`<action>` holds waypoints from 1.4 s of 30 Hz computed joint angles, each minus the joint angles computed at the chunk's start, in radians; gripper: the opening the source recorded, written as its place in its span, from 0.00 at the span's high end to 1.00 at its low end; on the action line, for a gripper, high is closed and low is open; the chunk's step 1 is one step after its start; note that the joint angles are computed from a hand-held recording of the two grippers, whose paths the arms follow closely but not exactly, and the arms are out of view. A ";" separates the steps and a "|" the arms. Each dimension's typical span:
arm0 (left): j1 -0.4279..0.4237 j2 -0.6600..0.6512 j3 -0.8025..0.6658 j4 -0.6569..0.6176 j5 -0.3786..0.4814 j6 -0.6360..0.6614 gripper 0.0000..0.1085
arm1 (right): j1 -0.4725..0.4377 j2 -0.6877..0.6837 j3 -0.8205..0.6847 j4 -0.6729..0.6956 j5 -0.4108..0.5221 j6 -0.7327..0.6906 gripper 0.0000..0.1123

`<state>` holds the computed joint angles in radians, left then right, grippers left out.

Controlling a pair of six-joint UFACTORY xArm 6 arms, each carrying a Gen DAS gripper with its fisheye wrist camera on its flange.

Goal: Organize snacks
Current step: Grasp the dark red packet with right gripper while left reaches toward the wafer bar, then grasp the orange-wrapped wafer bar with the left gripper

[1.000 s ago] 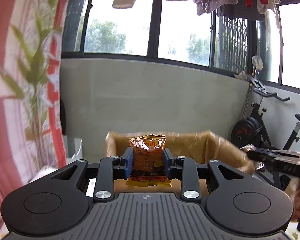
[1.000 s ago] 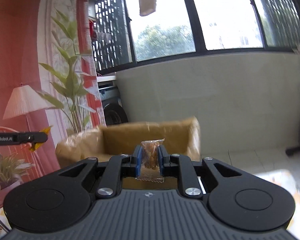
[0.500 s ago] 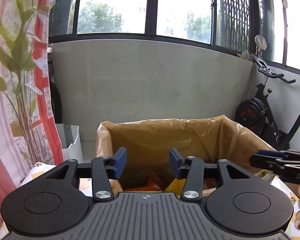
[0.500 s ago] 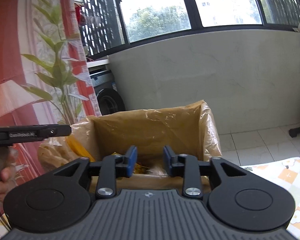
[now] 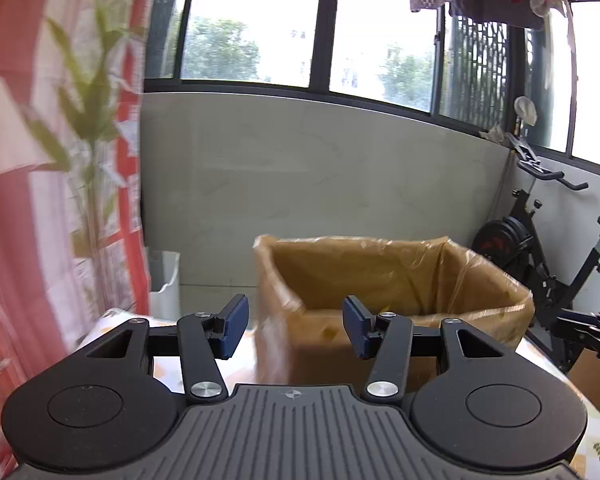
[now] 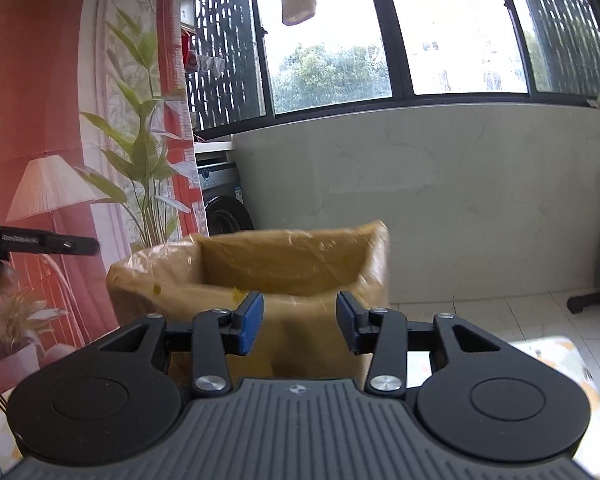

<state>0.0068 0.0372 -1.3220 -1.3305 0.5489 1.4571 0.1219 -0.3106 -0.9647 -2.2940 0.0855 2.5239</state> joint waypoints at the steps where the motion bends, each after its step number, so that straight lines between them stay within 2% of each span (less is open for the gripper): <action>1: 0.011 -0.016 0.028 -0.008 -0.004 0.012 0.49 | -0.005 -0.022 0.035 0.012 -0.002 -0.007 0.61; 3: 0.031 -0.034 0.071 -0.014 -0.013 0.018 0.49 | -0.019 -0.060 0.109 0.092 -0.007 -0.093 0.61; 6: 0.054 -0.053 0.143 -0.017 -0.026 0.006 0.49 | -0.032 -0.100 0.238 0.323 0.002 -0.325 0.61; 9: 0.055 -0.057 0.206 0.029 -0.074 -0.047 0.49 | -0.035 -0.105 0.337 0.494 -0.009 -0.467 0.61; 12: 0.045 -0.063 0.258 0.059 -0.124 -0.053 0.49 | -0.019 -0.109 0.432 0.764 -0.012 -0.750 0.61; 13: 0.043 -0.067 0.272 0.056 -0.138 -0.046 0.49 | -0.008 -0.114 0.458 0.849 -0.008 -0.831 0.57; 14: 0.043 -0.068 0.282 0.057 -0.142 -0.045 0.49 | 0.000 -0.115 0.475 0.905 -0.009 -0.882 0.52; 18: 0.047 -0.055 0.285 0.116 -0.132 -0.092 0.49 | 0.028 -0.124 0.525 1.028 -0.011 -0.989 0.47; 19: 0.045 -0.053 0.287 0.118 -0.135 -0.092 0.49 | 0.044 -0.129 0.522 1.001 0.013 -0.966 0.47; 23: 0.046 -0.040 0.279 0.131 -0.132 -0.105 0.49 | 0.101 -0.122 0.511 1.061 0.086 -1.031 0.45; 25: 0.045 -0.040 0.288 0.138 -0.131 -0.119 0.49 | 0.124 -0.108 0.496 1.074 0.118 -1.075 0.52; 26: 0.046 -0.040 0.292 0.145 -0.129 -0.129 0.49 | 0.118 -0.097 0.488 1.071 0.095 -1.089 0.58; 30: 0.047 -0.047 0.313 0.152 -0.127 -0.139 0.49 | 0.092 -0.058 0.463 1.115 0.041 -1.154 0.63; 32: 0.046 -0.046 0.318 0.164 -0.129 -0.142 0.49 | 0.083 -0.034 0.440 1.052 0.034 -1.098 0.63; 36: 0.038 -0.039 0.328 0.213 -0.161 -0.156 0.49 | 0.081 0.018 0.378 0.818 0.038 -0.859 0.63; 39: 0.046 -0.029 0.328 0.239 -0.161 -0.178 0.49 | 0.104 0.033 0.355 0.637 0.076 -0.671 0.63; 42: 0.053 -0.016 0.327 0.276 -0.161 -0.219 0.49 | 0.120 0.027 0.359 0.609 0.105 -0.632 0.63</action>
